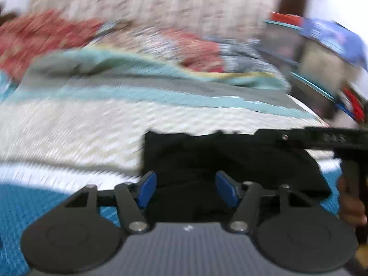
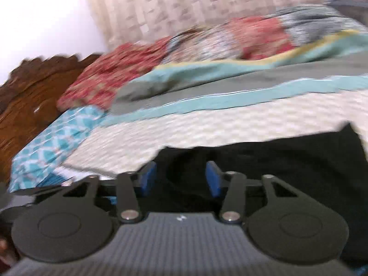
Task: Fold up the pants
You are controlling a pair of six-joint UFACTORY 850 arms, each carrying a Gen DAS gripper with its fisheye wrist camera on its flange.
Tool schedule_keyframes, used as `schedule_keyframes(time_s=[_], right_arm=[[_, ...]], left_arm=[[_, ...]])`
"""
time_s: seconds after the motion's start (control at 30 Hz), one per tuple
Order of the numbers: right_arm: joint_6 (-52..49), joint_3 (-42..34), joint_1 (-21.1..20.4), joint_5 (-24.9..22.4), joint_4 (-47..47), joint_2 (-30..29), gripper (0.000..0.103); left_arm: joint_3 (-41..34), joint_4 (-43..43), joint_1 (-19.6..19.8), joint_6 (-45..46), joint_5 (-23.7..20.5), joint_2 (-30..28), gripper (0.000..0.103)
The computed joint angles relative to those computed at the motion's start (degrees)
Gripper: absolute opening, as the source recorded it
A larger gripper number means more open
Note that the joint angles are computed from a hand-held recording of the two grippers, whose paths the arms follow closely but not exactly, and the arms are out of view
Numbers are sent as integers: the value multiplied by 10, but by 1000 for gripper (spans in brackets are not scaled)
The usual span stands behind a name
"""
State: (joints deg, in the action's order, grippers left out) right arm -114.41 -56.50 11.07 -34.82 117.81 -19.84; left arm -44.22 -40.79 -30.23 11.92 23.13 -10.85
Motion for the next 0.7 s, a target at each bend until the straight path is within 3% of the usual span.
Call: schedule_keyframes(time_s=[0.1, 0.17, 0.27, 0.33, 0.37, 0.43, 0.5, 0.6, 0.7], right_arm=[[94, -59, 20, -17, -114, -47, 39], [141, -93, 30, -3, -161, -78, 37], [95, -107, 31, 83, -80, -97, 37], [138, -116, 18, 141, -72, -115, 36], [181, -121, 6, 140, -103, -127, 33], [238, -122, -21, 85, -133, -138, 27], [276, -119, -27, 77, -148, -128, 31], [162, -75, -39, 57, -42, -84, 39], [86, -19, -79, 29, 57, -41, 43]], left_arm=[[-3, 44, 22, -86, -21, -6, 56], [-8, 30, 23, -68, -29, -10, 55], [-3, 34, 17, -62, -31, -8, 56], [-4, 49, 13, -70, -33, -10, 56], [-3, 50, 9, -69, -33, -10, 56], [-15, 61, 7, -70, -35, -22, 56], [-24, 79, 1, -80, -34, -26, 56], [-41, 118, -5, -100, -29, -34, 56], [-67, 144, -11, -101, -33, -48, 56]])
